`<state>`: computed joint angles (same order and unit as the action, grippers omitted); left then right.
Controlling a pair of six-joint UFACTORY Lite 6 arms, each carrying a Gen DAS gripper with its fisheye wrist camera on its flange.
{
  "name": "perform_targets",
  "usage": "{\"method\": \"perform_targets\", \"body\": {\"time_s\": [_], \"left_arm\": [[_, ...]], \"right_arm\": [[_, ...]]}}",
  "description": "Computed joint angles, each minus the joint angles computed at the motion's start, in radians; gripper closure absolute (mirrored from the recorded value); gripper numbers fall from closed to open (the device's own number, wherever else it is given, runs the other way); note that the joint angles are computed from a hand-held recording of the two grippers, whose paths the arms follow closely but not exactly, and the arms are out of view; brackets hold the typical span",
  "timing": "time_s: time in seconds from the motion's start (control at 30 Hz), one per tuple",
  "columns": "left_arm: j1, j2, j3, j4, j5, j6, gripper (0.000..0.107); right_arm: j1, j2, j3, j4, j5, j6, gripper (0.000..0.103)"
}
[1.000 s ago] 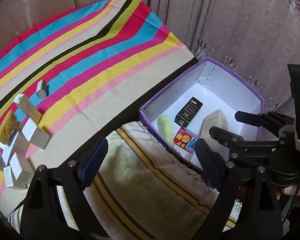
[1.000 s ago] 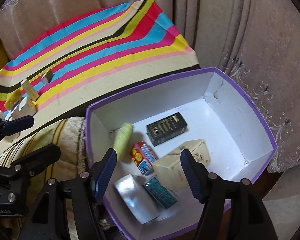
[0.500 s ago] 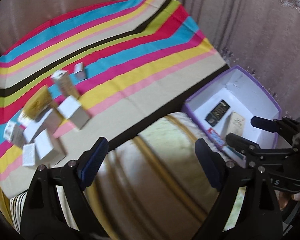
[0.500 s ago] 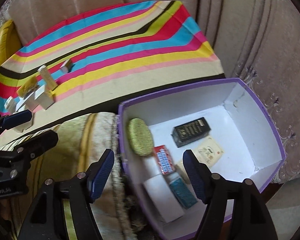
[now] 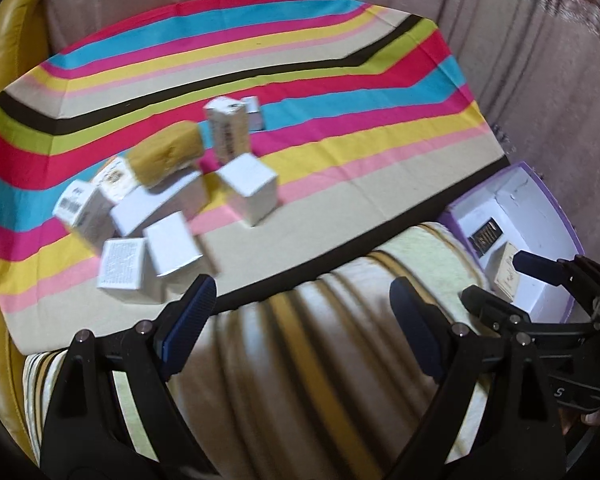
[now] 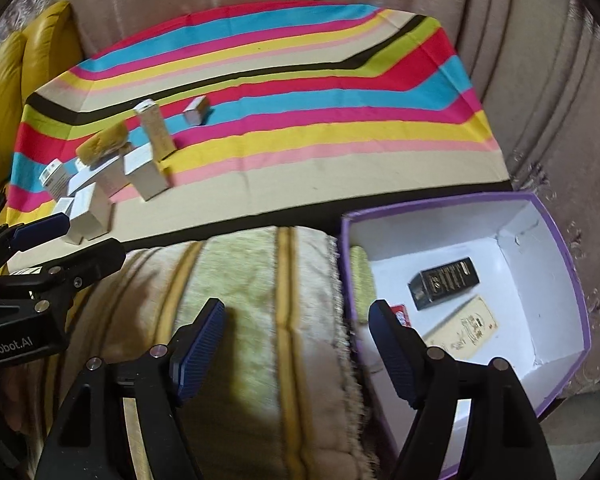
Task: Organize objects
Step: 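Grasp the printed white box with the left tool while the right tool grasps a small white box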
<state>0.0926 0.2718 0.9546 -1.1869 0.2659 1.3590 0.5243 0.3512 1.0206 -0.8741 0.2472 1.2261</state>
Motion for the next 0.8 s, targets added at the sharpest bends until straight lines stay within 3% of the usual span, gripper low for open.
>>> {"method": "perform_targets", "body": {"time_s": [0.23,0.43,0.57,0.8], "left_arm": [[0.213,0.041,0.038,-0.017,0.096,0.045,0.017],[0.363,0.147,0.149,0.066,0.157,-0.026,0.018],[0.400,0.209,0.211,0.112,0.192,-0.068,0.024],[0.351,0.290,0.301,0.268,0.154,-0.211,0.029]], "right_arm": [[0.055,0.090,0.117,0.119,0.003,-0.110,0.026],[0.093,0.172,0.226,0.247,0.016,-0.246,0.025],[0.118,0.235,0.312,0.320,0.038,-0.328,0.025],[0.140,0.370,0.517,0.447,0.095,-0.513,0.025]]}}
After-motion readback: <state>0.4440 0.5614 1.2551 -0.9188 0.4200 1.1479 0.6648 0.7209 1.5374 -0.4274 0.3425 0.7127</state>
